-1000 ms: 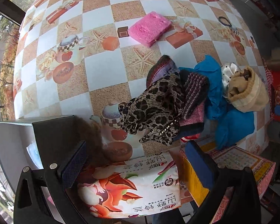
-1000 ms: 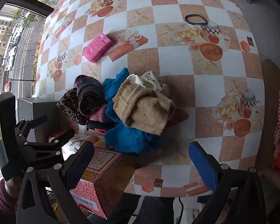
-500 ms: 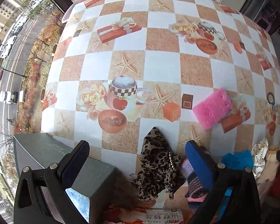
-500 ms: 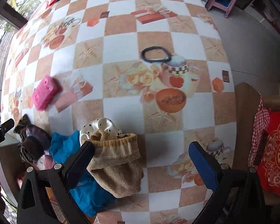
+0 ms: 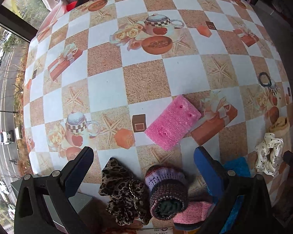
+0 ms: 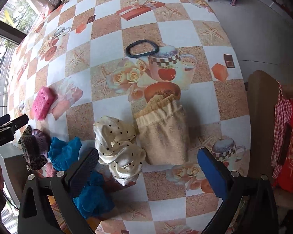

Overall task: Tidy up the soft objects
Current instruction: 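Move both tools back toward the remaining items on the table, then grasp the second pink sponge with the left tool while the right tool grasps the beige sock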

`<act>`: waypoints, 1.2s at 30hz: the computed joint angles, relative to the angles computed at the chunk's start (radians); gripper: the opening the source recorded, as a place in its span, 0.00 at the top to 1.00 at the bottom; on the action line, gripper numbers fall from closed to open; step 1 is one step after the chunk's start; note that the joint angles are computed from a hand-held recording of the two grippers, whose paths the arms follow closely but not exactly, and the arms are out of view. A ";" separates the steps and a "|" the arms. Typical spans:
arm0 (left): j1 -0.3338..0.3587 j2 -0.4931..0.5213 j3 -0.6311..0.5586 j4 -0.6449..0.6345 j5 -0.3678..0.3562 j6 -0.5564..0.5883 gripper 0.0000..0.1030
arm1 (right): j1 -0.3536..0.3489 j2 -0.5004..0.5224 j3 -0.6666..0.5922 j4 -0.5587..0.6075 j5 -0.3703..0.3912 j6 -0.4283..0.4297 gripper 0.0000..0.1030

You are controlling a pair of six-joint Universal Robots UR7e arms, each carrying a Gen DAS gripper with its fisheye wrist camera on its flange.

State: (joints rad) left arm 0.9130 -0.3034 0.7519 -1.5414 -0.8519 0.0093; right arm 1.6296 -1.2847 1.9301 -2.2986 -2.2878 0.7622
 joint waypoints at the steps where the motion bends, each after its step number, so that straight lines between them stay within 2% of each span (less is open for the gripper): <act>1: -0.002 0.009 -0.010 0.001 0.004 0.007 0.01 | -0.001 -0.014 0.012 -0.002 -0.021 0.018 0.01; 4: -0.003 0.052 -0.068 0.038 0.002 0.016 0.01 | -0.012 -0.059 0.039 0.004 -0.077 0.061 0.01; 8: -0.006 0.090 -0.095 0.070 0.013 0.037 0.01 | -0.079 -0.089 0.054 -0.020 0.006 0.017 0.01; 12: -0.003 0.121 -0.120 0.105 0.010 0.014 0.01 | -0.106 -0.022 0.016 -0.010 0.031 -0.044 0.01; 17: 0.009 0.178 -0.203 0.188 0.013 -0.042 0.00 | -0.131 0.040 -0.026 0.035 0.017 -0.046 0.00; 19: 0.015 0.185 -0.220 0.185 -0.013 -0.043 0.00 | -0.124 0.052 -0.036 0.044 -0.018 -0.060 0.00; 22: 0.021 0.197 -0.251 0.200 -0.040 -0.049 0.00 | -0.127 0.051 -0.036 0.037 -0.013 -0.079 0.00; 25: 0.043 0.263 -0.408 0.311 -0.097 -0.095 0.00 | -0.132 0.057 -0.043 0.036 -0.010 -0.087 0.00; 26: 0.045 0.266 -0.417 0.322 -0.096 -0.093 0.00 | -0.133 0.057 -0.051 0.058 -0.003 -0.097 0.00; 28: 0.040 0.237 -0.352 0.270 -0.076 -0.057 0.00 | -0.137 0.068 -0.071 0.082 0.006 -0.126 0.00; 30: 0.034 0.209 -0.295 0.224 -0.072 -0.031 0.07 | -0.114 0.100 -0.065 0.057 -0.011 -0.127 0.03; 31: 0.030 0.204 -0.289 0.214 -0.090 -0.023 0.11 | -0.107 0.098 -0.057 0.043 -0.018 -0.139 0.09; 33: 0.024 0.172 -0.228 0.147 -0.102 0.011 0.32 | -0.095 0.090 -0.043 0.017 -0.033 -0.157 0.23; 34: 0.020 0.159 -0.204 0.118 -0.106 0.034 0.40 | -0.085 0.088 -0.040 0.007 -0.041 -0.168 0.42; 35: 0.015 0.162 -0.210 0.126 -0.101 0.043 0.40 | -0.079 0.085 -0.039 -0.005 -0.047 -0.189 0.66; 36: 0.013 0.166 -0.217 0.136 -0.099 0.041 0.41 | -0.079 0.083 -0.045 -0.006 -0.037 -0.203 0.71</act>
State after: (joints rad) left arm 0.9264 -0.1376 0.5348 -1.4054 -0.9513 0.0500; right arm 1.5510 -1.2016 1.8854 -2.3048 -2.3243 0.5593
